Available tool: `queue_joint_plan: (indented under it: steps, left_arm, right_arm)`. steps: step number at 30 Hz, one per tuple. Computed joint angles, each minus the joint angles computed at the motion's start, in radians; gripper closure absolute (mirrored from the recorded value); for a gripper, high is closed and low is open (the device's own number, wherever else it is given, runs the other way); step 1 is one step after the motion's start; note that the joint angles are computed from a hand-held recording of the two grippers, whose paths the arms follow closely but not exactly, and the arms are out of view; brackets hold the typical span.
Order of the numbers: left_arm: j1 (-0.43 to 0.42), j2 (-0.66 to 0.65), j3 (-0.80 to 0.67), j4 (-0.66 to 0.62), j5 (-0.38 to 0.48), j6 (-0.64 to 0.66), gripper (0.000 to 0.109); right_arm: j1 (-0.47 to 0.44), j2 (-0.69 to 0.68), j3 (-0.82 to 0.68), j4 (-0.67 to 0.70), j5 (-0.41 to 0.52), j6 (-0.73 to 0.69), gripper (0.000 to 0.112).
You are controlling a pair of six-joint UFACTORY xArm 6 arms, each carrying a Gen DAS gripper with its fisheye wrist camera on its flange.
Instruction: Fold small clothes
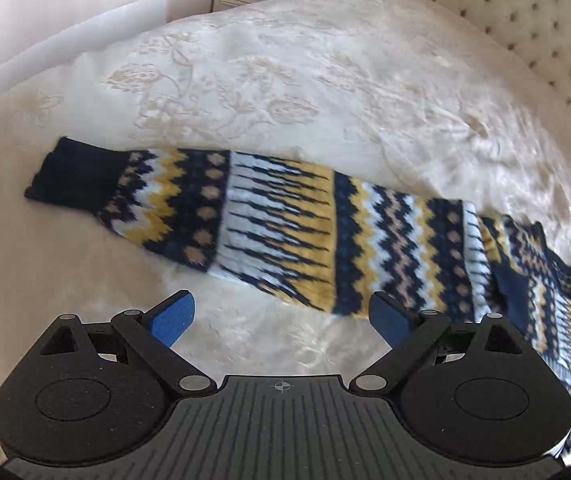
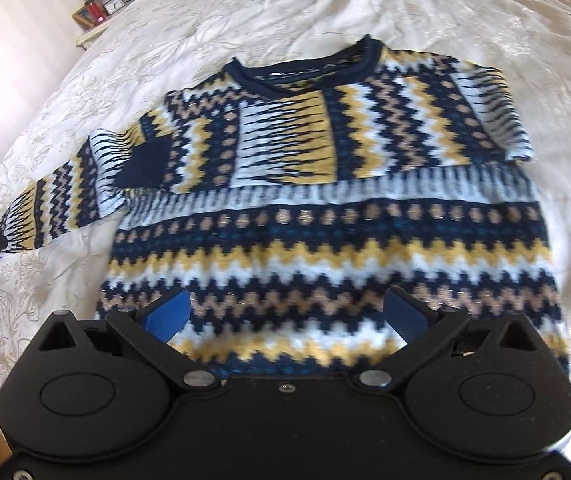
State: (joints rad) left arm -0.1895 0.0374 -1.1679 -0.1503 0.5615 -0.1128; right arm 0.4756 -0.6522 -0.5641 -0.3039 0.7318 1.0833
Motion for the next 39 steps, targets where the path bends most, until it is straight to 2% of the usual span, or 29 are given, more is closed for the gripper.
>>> queue_joint_plan:
  steps: [9, 17, 22, 24, 27, 29, 31, 39]
  left_arm:
    - [0.091, 0.145, -0.122, -0.010, 0.008, -0.024, 0.014]
    - [0.108, 0.245, -0.204, -0.101, -0.019, 0.012, 0.009]
    - [0.115, 0.241, -0.188, -0.156, -0.064, -0.036, 0.012]
    - [0.118, 0.232, -0.181, -0.133, -0.071, -0.105, 0.019]
    - [0.127, 0.215, -0.169, -0.104, -0.065, -0.160, 0.052]
    - [0.132, 0.195, -0.147, -0.111, -0.079, -0.174, 0.089]
    - [0.135, 0.175, -0.131, -0.128, -0.091, -0.165, 0.101]
    - [0.075, 0.041, -0.075, -0.095, -0.196, -0.109, 0.103]
  right_arm:
    - [0.046, 0.154, -0.125, -0.036, -0.005, 0.027, 0.010]
    - [0.061, 0.203, -0.172, -0.026, 0.022, 0.013, 0.010]
    - [0.068, 0.221, -0.188, -0.003, 0.034, -0.015, 0.010]
    - [0.069, 0.223, -0.191, 0.003, 0.035, -0.023, 0.010]
    - [0.068, 0.226, -0.192, 0.011, 0.032, -0.035, 0.010]
    - [0.067, 0.227, -0.192, 0.020, 0.028, -0.048, 0.010]
    - [0.065, 0.229, -0.190, 0.028, 0.020, -0.063, 0.010]
    - [0.054, 0.210, -0.161, 0.063, -0.024, -0.126, 0.010]
